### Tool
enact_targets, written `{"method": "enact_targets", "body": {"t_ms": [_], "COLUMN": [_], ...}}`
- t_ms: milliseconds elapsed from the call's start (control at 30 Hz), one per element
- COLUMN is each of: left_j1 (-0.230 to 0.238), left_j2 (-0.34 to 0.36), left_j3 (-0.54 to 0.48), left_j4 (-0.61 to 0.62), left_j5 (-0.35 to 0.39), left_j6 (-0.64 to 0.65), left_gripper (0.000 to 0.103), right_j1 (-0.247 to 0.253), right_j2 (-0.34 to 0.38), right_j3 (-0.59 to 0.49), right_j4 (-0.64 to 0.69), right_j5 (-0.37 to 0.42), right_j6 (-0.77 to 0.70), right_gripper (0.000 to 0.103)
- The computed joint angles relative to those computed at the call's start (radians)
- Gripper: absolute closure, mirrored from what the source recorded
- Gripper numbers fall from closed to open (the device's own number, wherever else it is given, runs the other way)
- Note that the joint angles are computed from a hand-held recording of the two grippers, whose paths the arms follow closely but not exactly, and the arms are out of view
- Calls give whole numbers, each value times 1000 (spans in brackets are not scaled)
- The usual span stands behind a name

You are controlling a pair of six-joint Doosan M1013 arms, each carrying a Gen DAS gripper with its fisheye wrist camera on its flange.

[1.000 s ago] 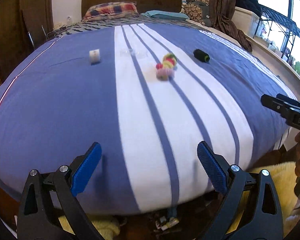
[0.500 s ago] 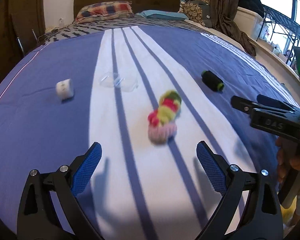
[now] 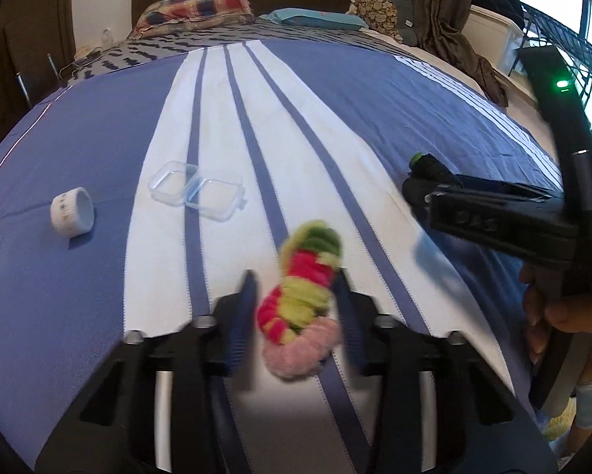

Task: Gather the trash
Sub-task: 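Grasp the fuzzy pink-green toy with the left gripper while the right grasps the black spool, then carry the fuzzy toy and black spool down to the bin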

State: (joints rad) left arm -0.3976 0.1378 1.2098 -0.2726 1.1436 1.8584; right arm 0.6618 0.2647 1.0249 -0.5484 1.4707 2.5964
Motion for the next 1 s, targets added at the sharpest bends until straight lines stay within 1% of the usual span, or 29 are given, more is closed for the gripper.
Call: {"method": "enact_targets", "body": {"t_ms": [33,67,200,233,367,667,800,1000], "left_j1": [-3,-6,-2,0,14,65,89,137], "left_j2": [-4,-9,-34,-39,-80,-187,-234,-304], "left_j3": [5,11,34,39,78,184,224,279], "left_j4": [10,18,19,18,3,-65,-98,-154], "left_j5": [-5,-9,-10,-8,-8,-18,-18,-3], "left_j6": [3,7,19,25,61,111,145,202], "left_gripper": [72,73,75,77,77,79,79,80], "right_j1": [3,8,33,50,102,241,301,369], "right_j2": [-4,-8,-23,-27,-39,-88,-90,-88], "right_j3": [5,8,25,29,42,104,102,98], "right_j4": [-6,-13,-32,-42,-74,-119,-155,-178], "right_j5": [-8,-12,-17,-13,3,12,37,41], "right_j6": [3,6,6,5,9,108,131,171], "right_gripper": [59,75,76,76,76,76,76,76]}}
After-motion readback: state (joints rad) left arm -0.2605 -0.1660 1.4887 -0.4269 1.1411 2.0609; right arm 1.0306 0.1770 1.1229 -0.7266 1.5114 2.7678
